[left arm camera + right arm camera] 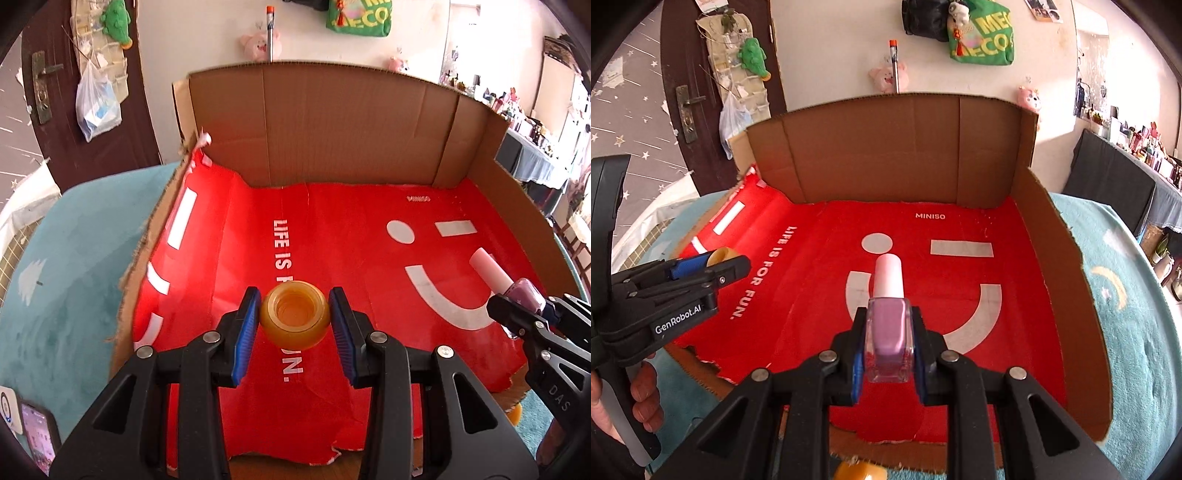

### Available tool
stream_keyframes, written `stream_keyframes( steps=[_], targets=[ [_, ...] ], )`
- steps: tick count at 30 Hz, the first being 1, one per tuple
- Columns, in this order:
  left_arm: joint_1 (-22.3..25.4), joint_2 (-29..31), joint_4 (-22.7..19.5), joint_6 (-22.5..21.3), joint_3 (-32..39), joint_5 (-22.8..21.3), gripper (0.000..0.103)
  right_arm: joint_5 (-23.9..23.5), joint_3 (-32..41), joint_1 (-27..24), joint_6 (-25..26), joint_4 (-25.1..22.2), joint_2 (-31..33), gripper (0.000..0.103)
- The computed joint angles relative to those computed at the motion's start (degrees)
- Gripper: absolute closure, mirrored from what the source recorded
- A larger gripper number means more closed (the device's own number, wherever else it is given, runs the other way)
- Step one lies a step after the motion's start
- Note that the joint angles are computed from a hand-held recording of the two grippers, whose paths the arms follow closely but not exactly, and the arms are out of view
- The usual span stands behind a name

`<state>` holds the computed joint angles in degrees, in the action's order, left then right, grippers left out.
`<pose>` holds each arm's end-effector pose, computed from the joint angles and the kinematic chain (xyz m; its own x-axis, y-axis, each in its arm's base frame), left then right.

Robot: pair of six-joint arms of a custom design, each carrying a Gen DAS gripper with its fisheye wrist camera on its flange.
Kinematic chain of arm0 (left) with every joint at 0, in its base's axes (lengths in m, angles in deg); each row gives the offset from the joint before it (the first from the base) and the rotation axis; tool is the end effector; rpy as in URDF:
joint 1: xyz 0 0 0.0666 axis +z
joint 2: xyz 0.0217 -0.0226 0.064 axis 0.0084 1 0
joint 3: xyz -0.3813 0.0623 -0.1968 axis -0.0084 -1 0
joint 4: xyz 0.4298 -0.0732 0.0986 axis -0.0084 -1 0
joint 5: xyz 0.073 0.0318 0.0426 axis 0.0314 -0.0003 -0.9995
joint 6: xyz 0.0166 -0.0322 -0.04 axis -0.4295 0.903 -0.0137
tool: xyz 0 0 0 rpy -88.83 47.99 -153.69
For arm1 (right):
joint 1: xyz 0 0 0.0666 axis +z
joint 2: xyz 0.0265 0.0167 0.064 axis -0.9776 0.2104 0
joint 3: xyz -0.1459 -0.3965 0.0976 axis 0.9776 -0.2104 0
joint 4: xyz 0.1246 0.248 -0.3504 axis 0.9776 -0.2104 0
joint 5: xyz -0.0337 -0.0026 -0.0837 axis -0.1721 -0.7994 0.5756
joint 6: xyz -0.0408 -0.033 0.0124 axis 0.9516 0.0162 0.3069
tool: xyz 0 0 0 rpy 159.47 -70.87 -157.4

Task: Organize rigid objects
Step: 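Carry the nail polish and candle cup into the red box and release both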

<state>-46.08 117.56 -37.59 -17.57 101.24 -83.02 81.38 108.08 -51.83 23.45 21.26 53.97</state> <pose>0.3731 -0.3778 0.4487 -0.7289 0.1656 -0.6643 0.2554 0.9660 -0.0394 0.3328 0.1528 0.4555 -0.7456 0.0485 -0.6646 -0.0085 0.9966 0.0822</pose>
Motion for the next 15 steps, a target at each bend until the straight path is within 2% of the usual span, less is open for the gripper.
stream_keyframes(
  steps=[11, 15],
  targets=[
    [1.2, 2.3, -2.5, 1.1, 0.7, 2.8, 0.067, -1.2, 0.0, -1.3, 0.0, -0.9, 2.8, 0.081],
    [1.2, 2.6, -2.9, 0.8, 1.0, 2.3, 0.067, -2.1, -0.1, -1.7, -0.2, -1.4, 3.6, 0.081]
  ],
)
